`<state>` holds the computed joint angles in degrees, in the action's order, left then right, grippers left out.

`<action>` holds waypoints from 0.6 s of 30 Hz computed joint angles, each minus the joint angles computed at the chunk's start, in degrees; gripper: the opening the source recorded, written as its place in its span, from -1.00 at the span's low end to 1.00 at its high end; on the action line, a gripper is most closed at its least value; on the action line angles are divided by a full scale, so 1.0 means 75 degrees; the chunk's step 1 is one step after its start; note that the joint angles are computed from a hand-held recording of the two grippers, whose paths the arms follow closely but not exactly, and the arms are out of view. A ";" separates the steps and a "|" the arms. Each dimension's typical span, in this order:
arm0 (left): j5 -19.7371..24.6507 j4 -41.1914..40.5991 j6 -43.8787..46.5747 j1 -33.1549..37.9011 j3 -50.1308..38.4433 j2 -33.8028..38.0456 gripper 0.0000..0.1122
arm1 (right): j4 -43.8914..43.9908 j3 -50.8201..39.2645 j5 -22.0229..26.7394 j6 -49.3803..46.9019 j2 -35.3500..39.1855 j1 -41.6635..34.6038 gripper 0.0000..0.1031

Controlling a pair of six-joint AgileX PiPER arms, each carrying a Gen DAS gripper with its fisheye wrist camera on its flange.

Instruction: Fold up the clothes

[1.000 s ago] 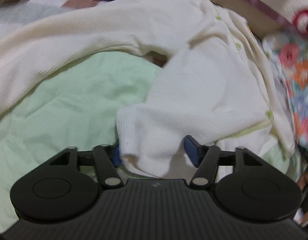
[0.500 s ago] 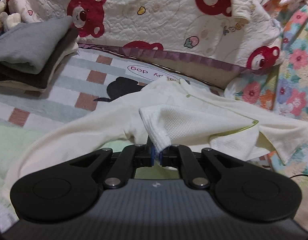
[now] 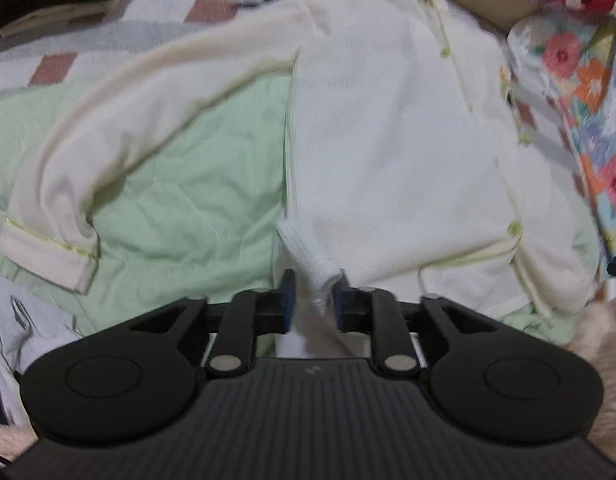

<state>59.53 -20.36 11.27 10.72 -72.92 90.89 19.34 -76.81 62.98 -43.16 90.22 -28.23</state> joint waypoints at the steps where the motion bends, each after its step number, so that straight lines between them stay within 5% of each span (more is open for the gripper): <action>1: -0.0081 0.0009 0.0037 0.0086 -0.0064 -0.0085 -0.44 | 0.0554 -0.0196 0.0052 -0.0157 0.0094 -0.0133 -0.06; 5: -0.0809 0.0281 -0.0031 0.0303 -0.0337 -0.0148 -0.22 | 0.2677 -0.0914 0.0235 -0.0627 0.0569 -0.0487 -0.01; 11: -0.2017 0.2051 -0.0849 0.0104 -0.1328 0.1122 -0.13 | 0.3745 -0.1508 -0.1524 -0.1181 0.2034 0.1509 -0.01; 15: -0.1612 0.3467 -0.0846 0.0207 -0.2507 0.2397 -0.12 | 0.3298 -0.4149 -0.1340 -0.0548 0.3611 0.2834 -0.01; 18: -0.1610 0.3404 -0.0466 0.0650 -0.3003 0.3019 -0.09 | 0.3129 -0.6441 -0.0969 -0.0330 0.4886 0.3455 0.01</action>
<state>47.46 5.17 7.77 15.59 -95.44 113.53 42.81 -125.11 55.71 -45.63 126.86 -2.31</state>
